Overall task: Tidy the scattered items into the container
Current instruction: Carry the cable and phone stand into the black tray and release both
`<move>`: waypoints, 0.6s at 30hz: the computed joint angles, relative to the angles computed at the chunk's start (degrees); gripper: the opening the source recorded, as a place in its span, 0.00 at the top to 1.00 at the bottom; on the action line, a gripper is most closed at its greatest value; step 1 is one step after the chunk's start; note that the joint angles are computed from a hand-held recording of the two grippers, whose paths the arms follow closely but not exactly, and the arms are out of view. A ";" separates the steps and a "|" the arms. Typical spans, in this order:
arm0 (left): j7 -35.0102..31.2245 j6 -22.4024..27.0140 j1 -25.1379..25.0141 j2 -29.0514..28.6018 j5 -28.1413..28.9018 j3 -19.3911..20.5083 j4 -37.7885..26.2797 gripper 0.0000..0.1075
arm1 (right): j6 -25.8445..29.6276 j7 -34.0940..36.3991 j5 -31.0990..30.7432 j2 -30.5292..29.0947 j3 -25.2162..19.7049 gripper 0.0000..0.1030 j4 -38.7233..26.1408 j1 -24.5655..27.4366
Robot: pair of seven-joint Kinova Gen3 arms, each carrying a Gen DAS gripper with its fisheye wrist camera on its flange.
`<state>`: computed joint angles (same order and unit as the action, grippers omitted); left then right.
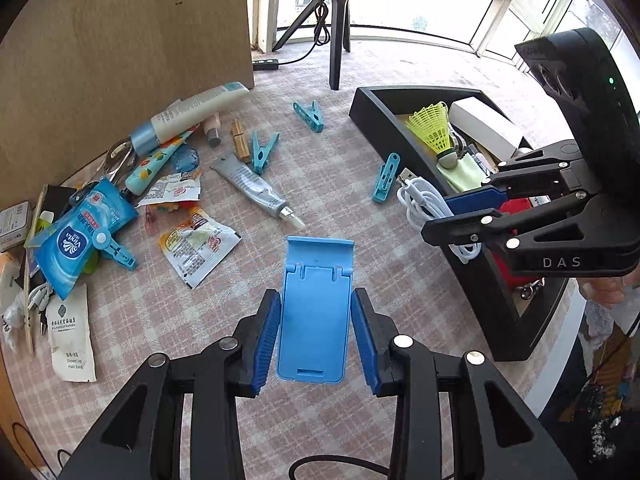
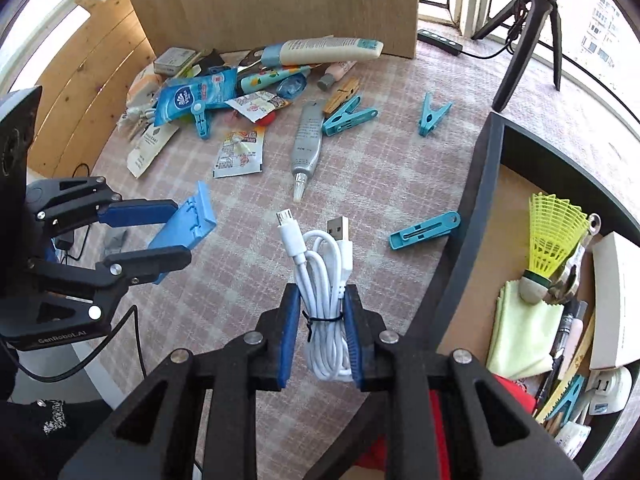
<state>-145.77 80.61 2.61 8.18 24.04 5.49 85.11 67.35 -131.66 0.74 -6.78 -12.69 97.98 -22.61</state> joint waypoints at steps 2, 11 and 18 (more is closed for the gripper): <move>0.88 -0.22 1.49 -0.37 0.35 1.06 -0.18 0.68 | 2.72 -1.74 0.84 -2.99 0.30 0.79 -0.22 0.52; 7.87 -2.24 10.65 1.35 1.69 5.64 -4.18 0.68 | 13.24 -7.97 3.66 -13.58 1.07 0.79 3.31 8.75; 13.79 -6.44 17.32 1.39 1.66 8.15 -5.12 0.62 | 16.39 -8.10 4.70 -18.83 2.48 0.71 5.40 15.14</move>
